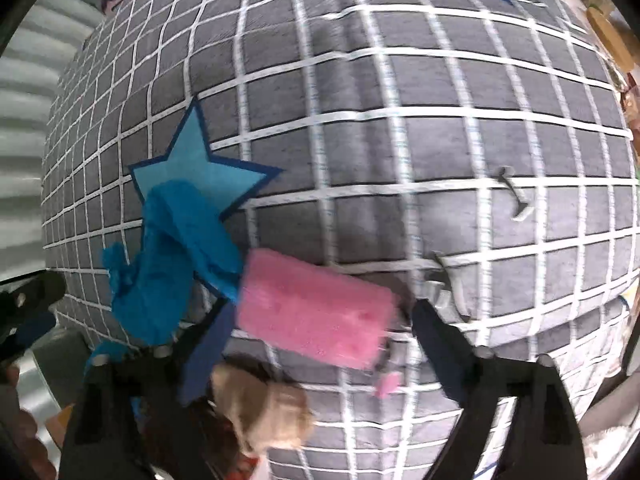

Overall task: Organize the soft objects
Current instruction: 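Grasp the teal-blue cloth with the left gripper while the right grasps the pink foam block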

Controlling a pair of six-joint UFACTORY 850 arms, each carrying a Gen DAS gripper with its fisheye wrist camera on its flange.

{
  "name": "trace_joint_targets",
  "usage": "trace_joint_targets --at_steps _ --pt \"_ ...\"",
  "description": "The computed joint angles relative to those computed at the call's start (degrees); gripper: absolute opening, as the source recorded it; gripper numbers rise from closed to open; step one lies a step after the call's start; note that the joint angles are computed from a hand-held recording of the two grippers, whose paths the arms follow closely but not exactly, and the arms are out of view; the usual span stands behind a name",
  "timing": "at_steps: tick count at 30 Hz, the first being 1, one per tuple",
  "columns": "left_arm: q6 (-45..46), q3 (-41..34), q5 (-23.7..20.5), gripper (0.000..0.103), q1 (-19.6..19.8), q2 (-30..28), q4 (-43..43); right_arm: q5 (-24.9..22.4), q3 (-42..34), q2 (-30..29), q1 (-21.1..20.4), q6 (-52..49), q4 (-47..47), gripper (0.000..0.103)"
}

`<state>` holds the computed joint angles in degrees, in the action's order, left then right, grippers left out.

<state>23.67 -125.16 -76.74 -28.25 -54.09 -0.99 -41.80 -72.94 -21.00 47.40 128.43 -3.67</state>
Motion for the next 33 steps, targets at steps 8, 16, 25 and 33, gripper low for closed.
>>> trace_joint_targets --at_steps 8,16,25,33 --pt "1.3 14.0 7.2 0.103 -2.7 6.4 5.5 2.4 10.6 9.6 2.7 9.3 -5.8 0.093" --pt "-4.6 19.5 15.2 0.103 -2.8 6.8 17.1 1.9 11.0 7.8 3.6 4.9 0.1 0.093" --pt "-0.6 14.8 11.6 0.103 1.3 6.8 7.7 0.4 19.8 17.5 12.3 29.8 -9.0 0.093" --pt "1.7 24.8 13.7 0.103 2.2 13.0 2.7 3.0 20.8 16.8 13.1 38.1 -11.6 0.093"
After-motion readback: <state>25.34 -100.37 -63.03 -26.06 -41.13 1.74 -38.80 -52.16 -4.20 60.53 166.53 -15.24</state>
